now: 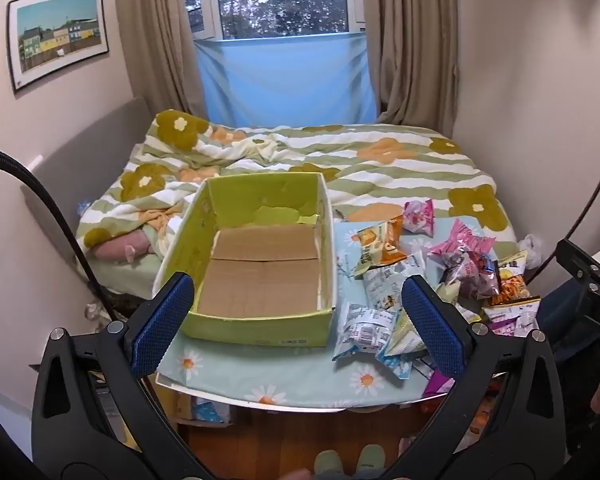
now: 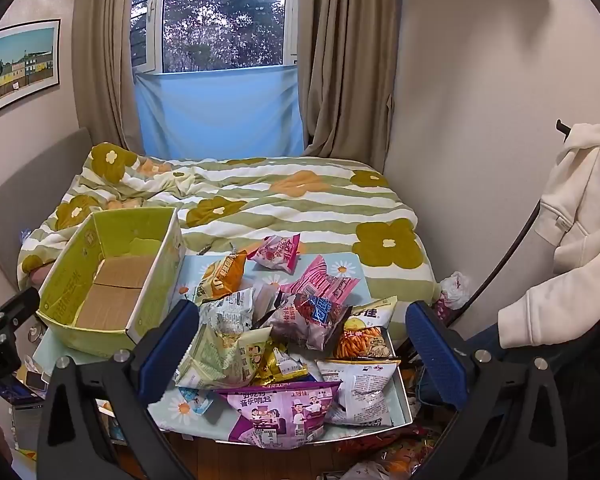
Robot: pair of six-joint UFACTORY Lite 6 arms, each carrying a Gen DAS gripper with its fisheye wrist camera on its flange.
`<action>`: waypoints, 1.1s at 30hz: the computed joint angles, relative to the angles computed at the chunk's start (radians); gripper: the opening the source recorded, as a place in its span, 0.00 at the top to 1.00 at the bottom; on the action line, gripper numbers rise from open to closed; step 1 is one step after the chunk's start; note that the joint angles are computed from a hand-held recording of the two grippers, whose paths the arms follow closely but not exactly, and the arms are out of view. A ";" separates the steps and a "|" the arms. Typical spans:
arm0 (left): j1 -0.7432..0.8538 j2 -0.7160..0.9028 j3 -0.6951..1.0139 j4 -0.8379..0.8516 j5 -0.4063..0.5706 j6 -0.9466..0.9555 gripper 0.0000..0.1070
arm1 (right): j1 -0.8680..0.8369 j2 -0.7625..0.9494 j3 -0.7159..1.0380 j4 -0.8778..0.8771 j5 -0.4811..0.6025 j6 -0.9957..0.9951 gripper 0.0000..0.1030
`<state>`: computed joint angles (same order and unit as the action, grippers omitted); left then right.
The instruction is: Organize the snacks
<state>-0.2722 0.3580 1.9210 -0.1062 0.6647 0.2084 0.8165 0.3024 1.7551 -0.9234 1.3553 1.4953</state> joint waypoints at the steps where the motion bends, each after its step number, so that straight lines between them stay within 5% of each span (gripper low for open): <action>1: 0.006 -0.001 0.001 -0.019 0.004 0.020 0.04 | 0.000 0.000 -0.001 -0.002 -0.001 0.001 0.00; 33: -0.014 -0.006 0.008 0.057 0.014 -0.060 0.04 | 0.005 -0.008 -0.002 0.001 0.000 -0.010 0.00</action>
<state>-0.2864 0.3515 1.9293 -0.0488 0.6788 0.1485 0.8212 0.2945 1.7527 -0.9224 1.3550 1.4852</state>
